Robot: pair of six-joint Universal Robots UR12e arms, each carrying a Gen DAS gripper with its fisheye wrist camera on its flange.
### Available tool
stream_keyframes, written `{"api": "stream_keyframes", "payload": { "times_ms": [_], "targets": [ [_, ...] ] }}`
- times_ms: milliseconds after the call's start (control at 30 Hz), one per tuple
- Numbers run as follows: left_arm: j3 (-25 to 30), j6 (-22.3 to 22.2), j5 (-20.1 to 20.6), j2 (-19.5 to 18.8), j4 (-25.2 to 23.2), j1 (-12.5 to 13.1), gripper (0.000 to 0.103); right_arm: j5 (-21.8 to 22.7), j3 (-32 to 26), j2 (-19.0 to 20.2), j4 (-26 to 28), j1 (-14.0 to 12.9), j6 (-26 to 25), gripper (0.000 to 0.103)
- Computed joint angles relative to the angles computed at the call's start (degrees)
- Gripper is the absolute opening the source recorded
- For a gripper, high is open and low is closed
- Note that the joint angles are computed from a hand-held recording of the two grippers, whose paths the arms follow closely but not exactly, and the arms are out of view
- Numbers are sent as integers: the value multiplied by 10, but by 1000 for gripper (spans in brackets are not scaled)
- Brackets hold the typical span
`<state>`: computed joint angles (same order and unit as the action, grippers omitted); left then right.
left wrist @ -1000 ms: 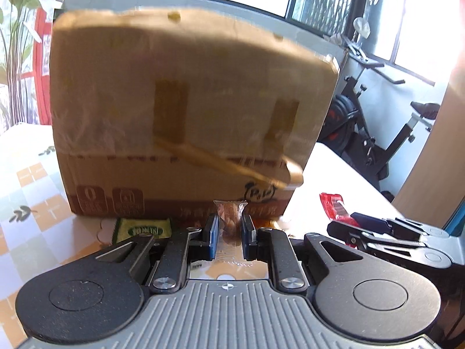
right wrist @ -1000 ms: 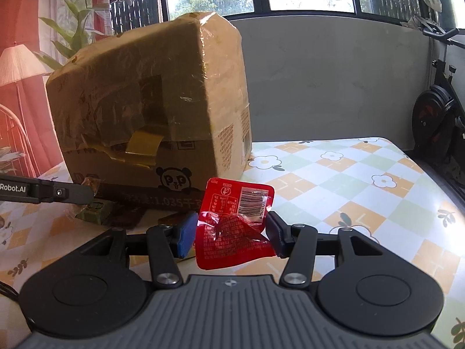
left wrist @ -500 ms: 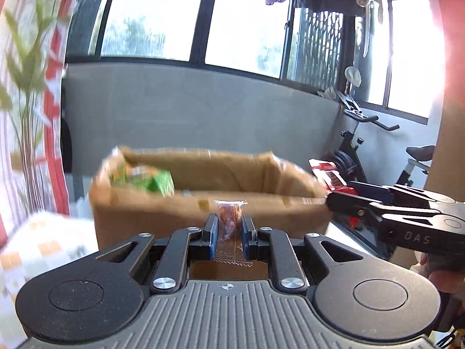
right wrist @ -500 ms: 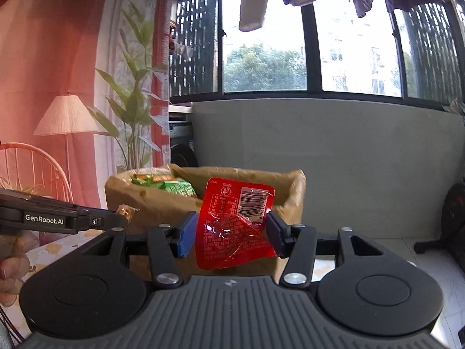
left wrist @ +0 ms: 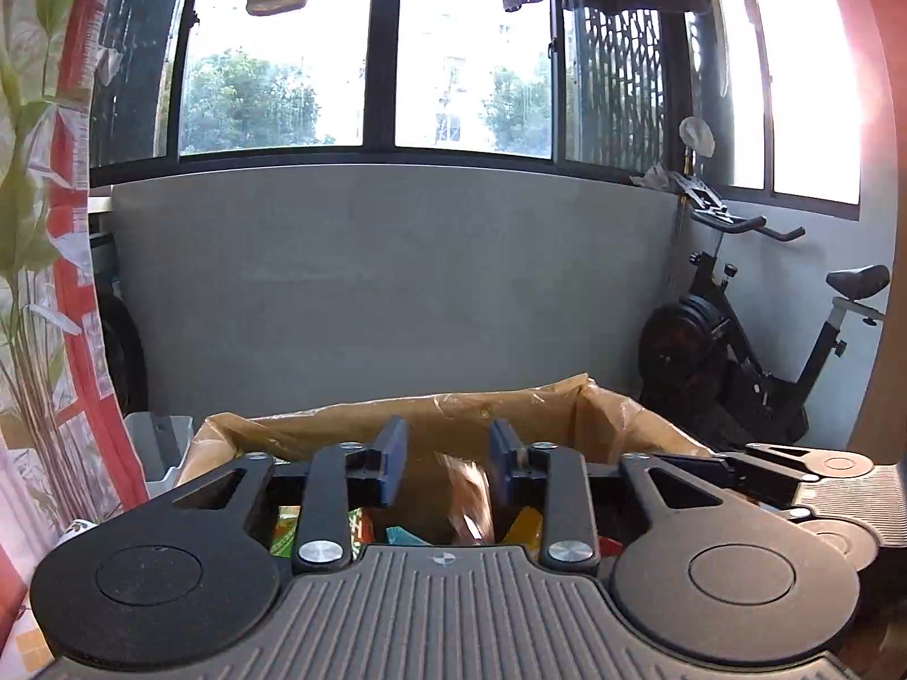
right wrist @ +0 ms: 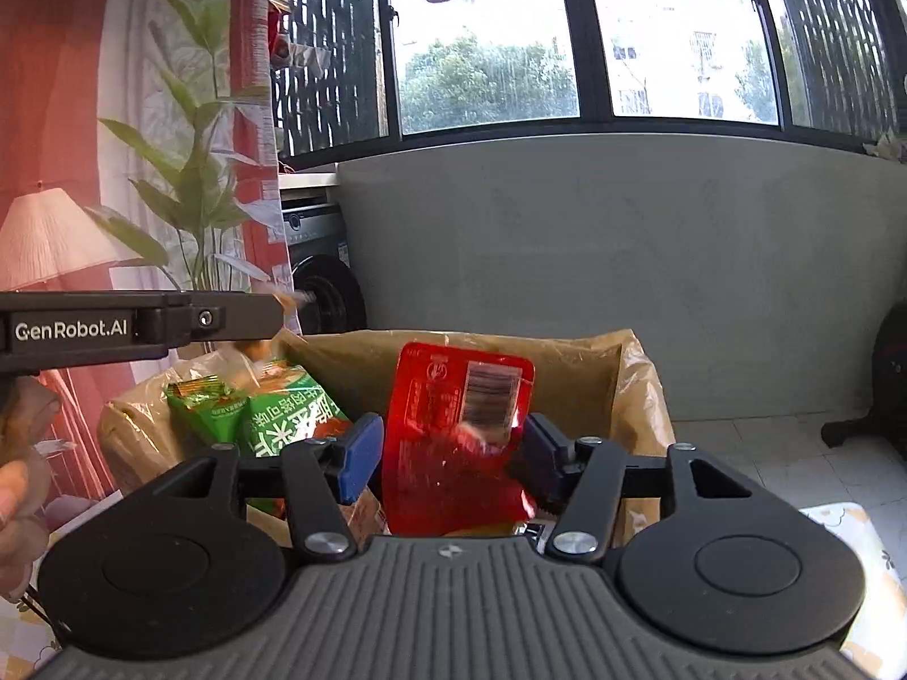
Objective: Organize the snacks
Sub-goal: 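Open both grippers to drop the brown candy and red packet into the box, then lower the right gripper onto the gold-red printed pouch and close on it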
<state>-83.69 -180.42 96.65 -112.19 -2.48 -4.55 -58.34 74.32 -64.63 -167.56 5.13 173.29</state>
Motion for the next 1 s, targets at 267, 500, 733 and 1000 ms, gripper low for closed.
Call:
{"api": "stream_keyframes", "payload": {
  "times_ms": [267, 500, 733, 1000],
  "targets": [
    [-64, -29, -23, 41, 13, 17, 45, 49, 68, -36, -87, -35, 36, 64],
    [-128, -40, -36, 80, 30, 20, 45, 75, 131, -68, -146, -61, 25, 64],
    [-166, -72, -30, 86, 12, 19, 45, 63, 193, -85, -161, -72, 6, 64],
    [-172, -86, -37, 74, -27, 20, 45, 20, 196, -81, 19, -50, -144, 64]
  ]
}}
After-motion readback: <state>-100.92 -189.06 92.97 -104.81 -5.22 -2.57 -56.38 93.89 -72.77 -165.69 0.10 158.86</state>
